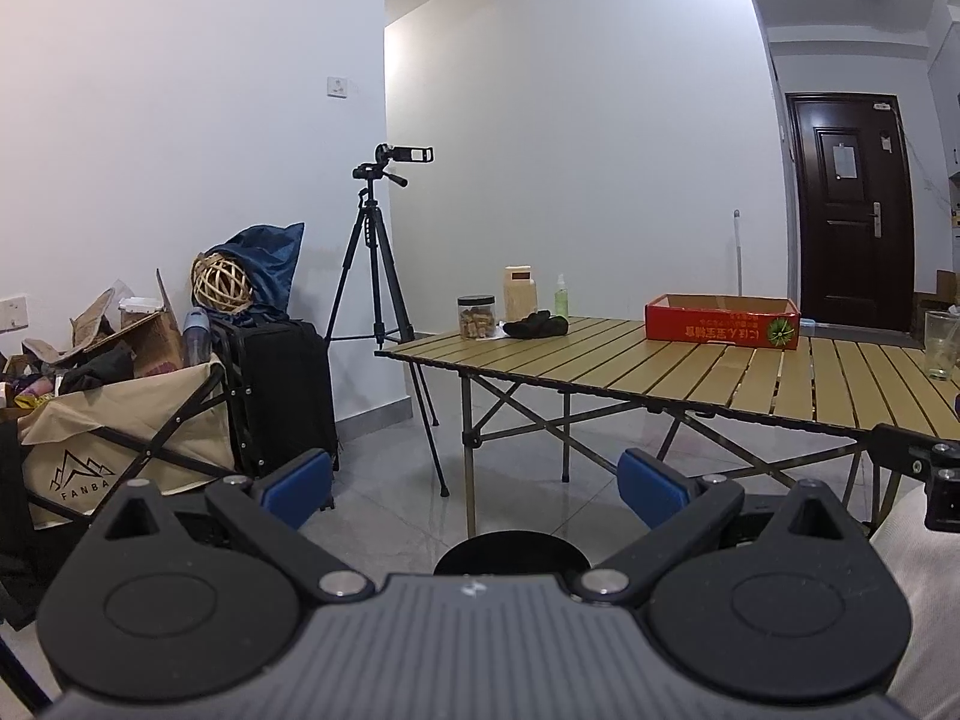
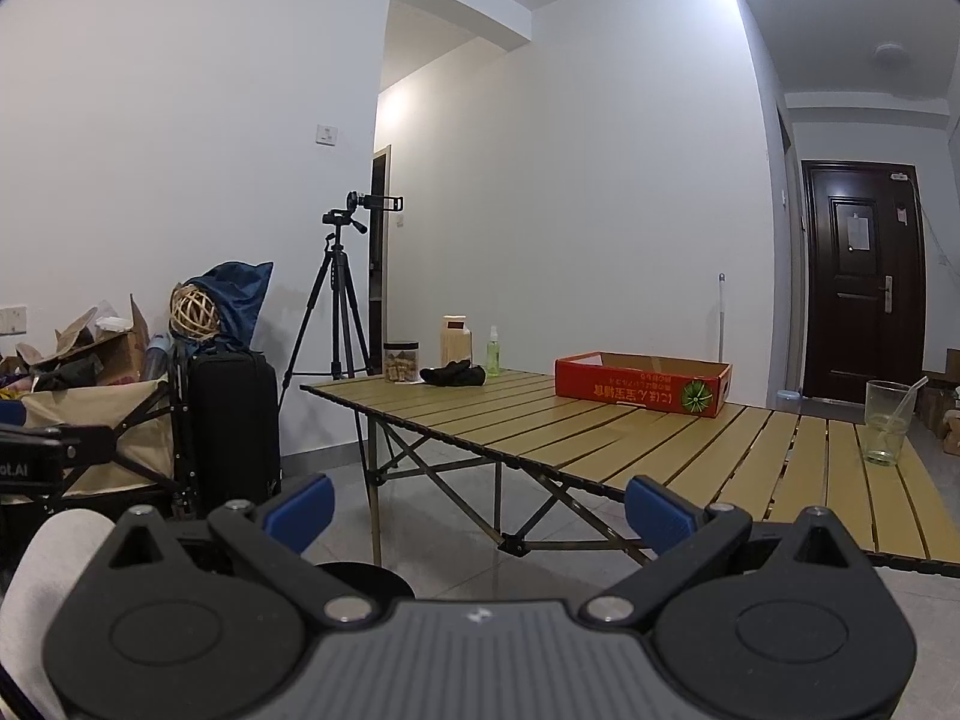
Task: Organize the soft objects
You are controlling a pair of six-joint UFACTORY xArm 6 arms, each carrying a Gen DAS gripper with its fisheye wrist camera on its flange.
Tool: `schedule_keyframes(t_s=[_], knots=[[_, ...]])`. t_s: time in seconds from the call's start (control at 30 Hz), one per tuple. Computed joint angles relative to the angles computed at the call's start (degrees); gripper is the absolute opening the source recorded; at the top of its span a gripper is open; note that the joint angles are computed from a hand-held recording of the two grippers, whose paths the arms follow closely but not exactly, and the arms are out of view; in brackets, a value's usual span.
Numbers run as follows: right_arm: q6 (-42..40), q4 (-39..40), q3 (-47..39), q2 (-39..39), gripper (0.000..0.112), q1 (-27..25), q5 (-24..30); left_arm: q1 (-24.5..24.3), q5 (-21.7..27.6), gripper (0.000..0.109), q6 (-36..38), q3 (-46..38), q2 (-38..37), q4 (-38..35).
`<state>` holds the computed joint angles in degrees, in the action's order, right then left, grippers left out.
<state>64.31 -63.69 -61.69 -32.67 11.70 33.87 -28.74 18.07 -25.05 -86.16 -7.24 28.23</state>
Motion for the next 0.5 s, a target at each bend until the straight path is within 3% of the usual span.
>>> schedule_keyframes(t_s=[0.5], knots=[[1.48,-3.13,-0.60,0.54,0.103,-0.21,-0.38,0.15,-2.17,0.103,1.10,-0.34,0.94,-1.20]])
